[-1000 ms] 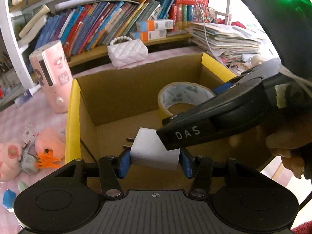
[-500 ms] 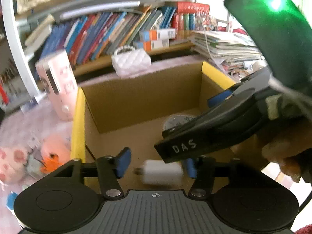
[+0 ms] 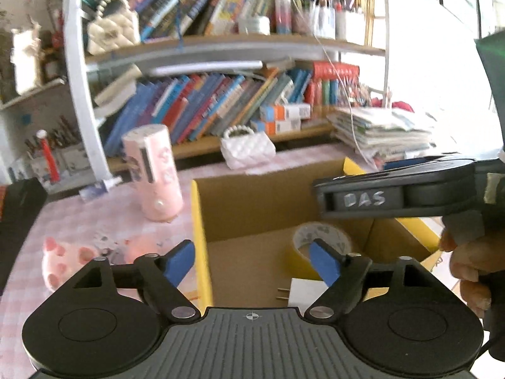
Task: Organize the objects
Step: 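Lower the tape roll into the box with the right tool while the left tool drops the cube in, then withdraw both open tools from the box back over the table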
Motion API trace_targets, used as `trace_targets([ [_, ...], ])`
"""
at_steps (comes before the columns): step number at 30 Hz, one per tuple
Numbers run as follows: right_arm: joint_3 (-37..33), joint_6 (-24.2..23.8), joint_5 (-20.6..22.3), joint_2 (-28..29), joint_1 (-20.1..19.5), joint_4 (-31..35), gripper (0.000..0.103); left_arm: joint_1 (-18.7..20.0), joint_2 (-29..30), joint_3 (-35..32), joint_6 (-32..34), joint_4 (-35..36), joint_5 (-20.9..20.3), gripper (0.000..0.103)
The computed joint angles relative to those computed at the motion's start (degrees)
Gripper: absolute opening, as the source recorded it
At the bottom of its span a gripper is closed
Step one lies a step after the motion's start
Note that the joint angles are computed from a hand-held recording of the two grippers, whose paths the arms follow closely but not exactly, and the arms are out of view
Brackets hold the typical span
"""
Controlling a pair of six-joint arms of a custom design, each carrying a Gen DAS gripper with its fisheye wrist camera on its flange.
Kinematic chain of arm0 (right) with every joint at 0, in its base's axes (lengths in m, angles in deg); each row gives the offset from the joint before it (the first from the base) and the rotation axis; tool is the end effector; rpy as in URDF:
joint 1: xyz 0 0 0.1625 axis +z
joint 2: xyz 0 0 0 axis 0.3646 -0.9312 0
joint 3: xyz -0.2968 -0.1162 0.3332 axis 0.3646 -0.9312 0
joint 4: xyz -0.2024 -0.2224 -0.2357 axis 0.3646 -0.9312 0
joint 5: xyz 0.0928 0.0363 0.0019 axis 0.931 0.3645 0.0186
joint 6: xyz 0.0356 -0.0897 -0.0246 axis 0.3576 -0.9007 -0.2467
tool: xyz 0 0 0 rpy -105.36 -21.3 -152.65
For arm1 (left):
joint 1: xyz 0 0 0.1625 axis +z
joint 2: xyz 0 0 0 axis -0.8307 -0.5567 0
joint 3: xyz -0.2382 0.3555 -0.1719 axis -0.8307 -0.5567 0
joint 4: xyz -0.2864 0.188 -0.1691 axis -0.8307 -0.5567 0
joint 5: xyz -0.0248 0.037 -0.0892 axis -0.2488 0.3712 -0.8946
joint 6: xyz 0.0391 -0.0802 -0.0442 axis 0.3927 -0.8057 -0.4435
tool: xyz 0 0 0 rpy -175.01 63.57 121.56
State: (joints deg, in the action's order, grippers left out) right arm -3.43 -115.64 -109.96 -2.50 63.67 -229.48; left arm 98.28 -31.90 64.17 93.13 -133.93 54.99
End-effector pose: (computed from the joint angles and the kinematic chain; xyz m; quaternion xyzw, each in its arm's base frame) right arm 0.0597 -0.7429 0.3259 0.3105 -0.8328 0.3870 0.2453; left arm -0.3992 -0.6589 -0.0438 0.2038 0.8018 -0.4416 0.3473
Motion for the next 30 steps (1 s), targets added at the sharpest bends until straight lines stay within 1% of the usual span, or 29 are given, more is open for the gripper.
trace_targets([
  [3, 4.8, 1.0, 0.5, -1.4, -0.1, -8.6, 0.086, -1.0, -1.2, 4.2, 1.1, -6.7, 0.1, 0.089],
  [6, 10.2, 1.0, 0.9, -2.7, -0.3, -17.7, 0.087, -1.8, -2.1, 7.7, 1.9, -11.8, 0.6, 0.092],
  [9, 14.8, 2.0, -0.1, -3.7, -0.4, -24.4, 0.088, -2.5, -3.5, 11.4, 1.3, -14.2, 1.3, 0.092],
  [12, 18.6, 3.9, -2.4, -4.5, -0.3, -28.5, 0.088, -3.1, -4.8, 14.9, -0.3, -15.0, 1.9, 0.094],
  [16, 22.8, 4.9, -6.0, -5.4, 0.2, -31.2, 0.088, -3.8, -7.3, 20.7, -6.3, -11.9, 2.5, 0.094],
  [21, 27.8, 6.7, -10.6, -6.2, 0.8, -32.9, 0.088, -4.7, -10.4, 27.0, -14.3, -4.9, 3.2, 0.094],
  [25, 31.4, 7.4, -13.0, -6.2, 1.3, -35.5, 0.089, -5.2, -12.9, 31.3, -20.0, -0.7, 3.0, 0.094],
  [30, 35.1, 9.3, -15.3, -6.2, 2.0, -36.7, 0.089, -5.7, -15.8, 35.8, -27.0, 4.7, 3.2, 0.094],
])
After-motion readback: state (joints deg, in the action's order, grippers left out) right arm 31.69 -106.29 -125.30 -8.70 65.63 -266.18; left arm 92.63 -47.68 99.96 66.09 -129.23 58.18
